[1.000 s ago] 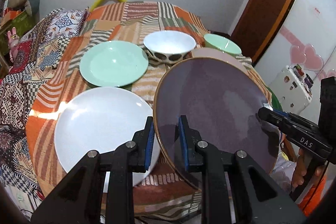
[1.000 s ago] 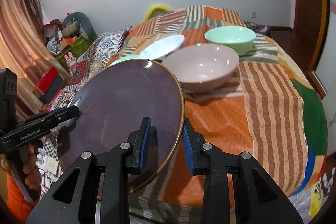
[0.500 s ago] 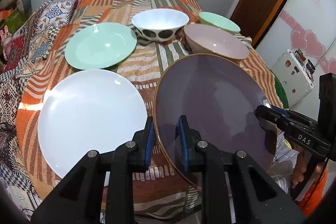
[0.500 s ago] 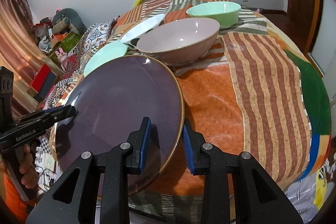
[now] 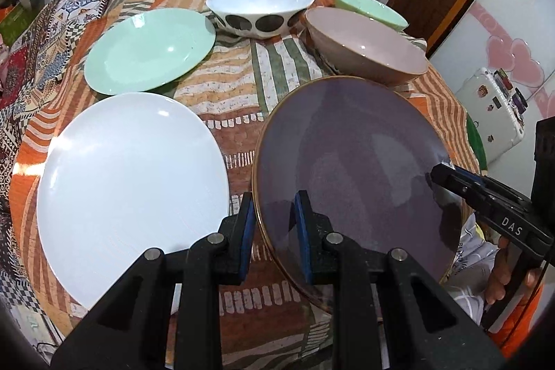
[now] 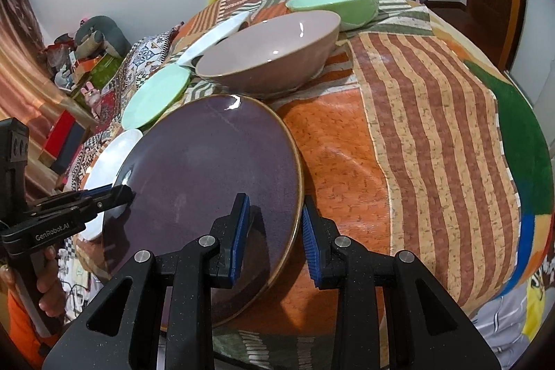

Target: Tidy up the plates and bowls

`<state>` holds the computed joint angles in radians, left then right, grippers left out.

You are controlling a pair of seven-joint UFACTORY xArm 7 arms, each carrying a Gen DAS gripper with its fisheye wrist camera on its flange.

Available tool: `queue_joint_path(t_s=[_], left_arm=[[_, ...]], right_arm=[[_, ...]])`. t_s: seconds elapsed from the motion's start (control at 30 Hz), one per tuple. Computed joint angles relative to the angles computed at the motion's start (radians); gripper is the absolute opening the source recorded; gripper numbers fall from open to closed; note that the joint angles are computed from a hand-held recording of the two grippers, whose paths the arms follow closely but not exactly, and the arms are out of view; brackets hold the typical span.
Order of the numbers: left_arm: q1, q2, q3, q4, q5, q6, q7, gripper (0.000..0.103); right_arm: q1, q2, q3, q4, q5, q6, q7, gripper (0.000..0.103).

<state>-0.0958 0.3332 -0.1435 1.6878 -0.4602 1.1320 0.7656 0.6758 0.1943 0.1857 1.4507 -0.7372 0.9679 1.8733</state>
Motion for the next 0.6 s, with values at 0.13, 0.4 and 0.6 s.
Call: queue_joint_path(t_s=[0.13,0.4,0.6], left_arm=[[-0.011,0.010,0.001,0.002,0.020,-0.010,-0.015,0.021],[-0.010,0.033,-0.004,0.022,0.031,-0.001,-0.026,0.021],[-0.006,0.043,-0.005,0.033,0.027,0.014,-0.041,0.021]], right_arm=[[-0.007,0.002,-0.002,-0.006,0.011,-0.015,-0.002,0.027],[-0.008,0.010,-0.005,-0.001,0.022,-0.026,-0.009,0.029],[-0.003,0.020,-0.010,0.014,0.032,-0.022,-0.023,0.030]])
